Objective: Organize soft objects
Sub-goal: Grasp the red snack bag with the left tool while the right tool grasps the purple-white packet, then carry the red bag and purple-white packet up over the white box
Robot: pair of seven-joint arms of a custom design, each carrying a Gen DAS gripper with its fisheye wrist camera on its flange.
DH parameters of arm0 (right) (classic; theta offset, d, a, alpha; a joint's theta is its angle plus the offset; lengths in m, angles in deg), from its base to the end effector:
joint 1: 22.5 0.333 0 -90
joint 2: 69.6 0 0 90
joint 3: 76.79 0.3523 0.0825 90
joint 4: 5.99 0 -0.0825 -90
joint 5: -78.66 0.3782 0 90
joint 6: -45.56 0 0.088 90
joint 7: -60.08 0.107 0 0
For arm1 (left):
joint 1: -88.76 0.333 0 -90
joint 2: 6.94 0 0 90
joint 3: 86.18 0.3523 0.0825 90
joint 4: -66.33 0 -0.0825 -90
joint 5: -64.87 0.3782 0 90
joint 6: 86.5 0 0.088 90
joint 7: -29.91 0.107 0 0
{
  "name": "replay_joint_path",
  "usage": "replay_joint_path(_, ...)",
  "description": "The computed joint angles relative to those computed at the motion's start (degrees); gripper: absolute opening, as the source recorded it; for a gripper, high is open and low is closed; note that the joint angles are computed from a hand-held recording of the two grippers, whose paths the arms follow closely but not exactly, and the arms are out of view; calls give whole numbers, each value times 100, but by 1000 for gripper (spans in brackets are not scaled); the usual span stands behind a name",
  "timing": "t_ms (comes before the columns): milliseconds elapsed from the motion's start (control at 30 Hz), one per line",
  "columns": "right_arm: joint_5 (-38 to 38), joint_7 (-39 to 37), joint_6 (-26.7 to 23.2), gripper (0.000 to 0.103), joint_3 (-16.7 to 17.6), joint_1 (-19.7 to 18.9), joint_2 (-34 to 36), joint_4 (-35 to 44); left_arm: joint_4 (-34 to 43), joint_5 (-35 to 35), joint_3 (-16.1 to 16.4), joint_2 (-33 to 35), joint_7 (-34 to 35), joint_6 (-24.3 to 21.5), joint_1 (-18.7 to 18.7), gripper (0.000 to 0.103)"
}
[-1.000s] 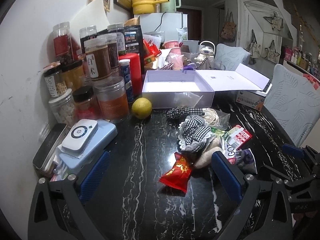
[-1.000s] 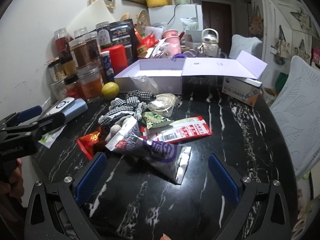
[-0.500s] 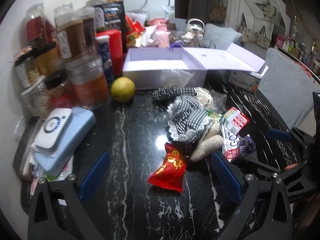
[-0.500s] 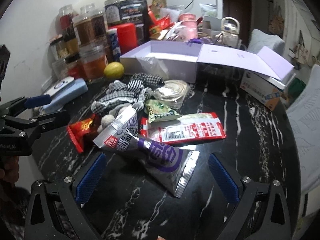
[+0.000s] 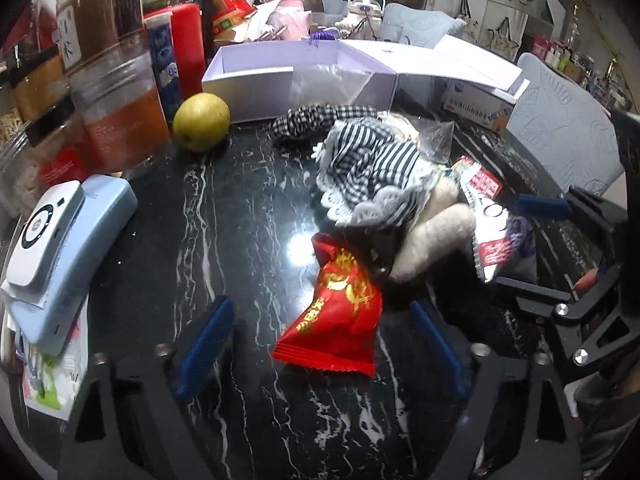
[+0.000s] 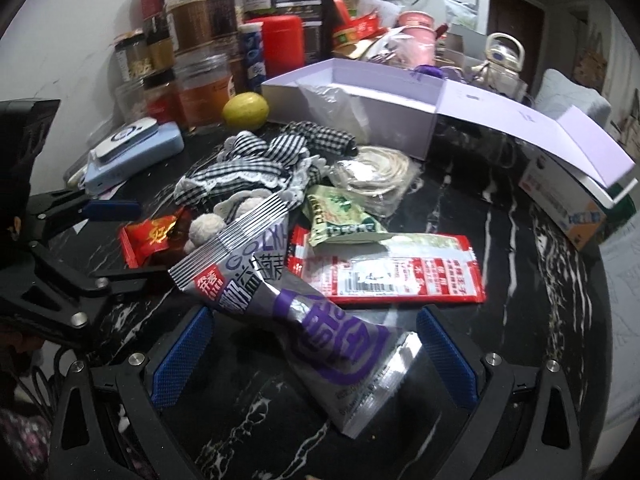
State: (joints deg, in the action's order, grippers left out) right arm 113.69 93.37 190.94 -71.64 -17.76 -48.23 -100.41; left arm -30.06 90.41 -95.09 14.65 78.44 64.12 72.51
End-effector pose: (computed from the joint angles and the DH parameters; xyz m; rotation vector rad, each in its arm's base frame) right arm 0.7020 0.1060 0.4899 -2.2589 1.0125 -0.3565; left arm 0.6443 -0.2962 0.4842 -1.8800 1.9049 -0.6946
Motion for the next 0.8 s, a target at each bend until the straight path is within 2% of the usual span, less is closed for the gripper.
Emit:
replay_joint_path(133, -145, 9, -137, 95, -22, 32, 89, 104, -53, 61, 36, 30, -48, 194, -15, 69)
replay_joint_path(167, -202, 19, -108, 91, -40, 50, 102, 106, -69, 45, 6, 36, 19, 264, 10, 63)
replay_joint_path(233, -271, 58, -38, 85, -61, 69, 104, 87, -73, 90, 8, 58, 91, 367, 2, 57)
replay_joint_path(300, -276, 106, 1, 81, -59, 56, 109, 80, -41, 262, 84, 86, 77, 386, -87, 44)
replay_joint_path(400, -109, 68, -59, 73, 6, -42, 107, 83, -43, 181, 19, 105, 179, 485, -33, 34)
replay_joint_path(533, 339, 65, -164, 63, 92, -199, 78, 93, -87, -136, -54, 89, 209, 579, 53, 34)
replay_joint_path(633, 614, 107, -256, 62, 93, -264, 39, 78, -216, -197, -41, 4, 143, 662, 50, 34)
replay_joint_path(800, 920, 86, -168, 61, 62, -299, -115, -134, -488, 160, 150, -262, -345, 737, -110, 34)
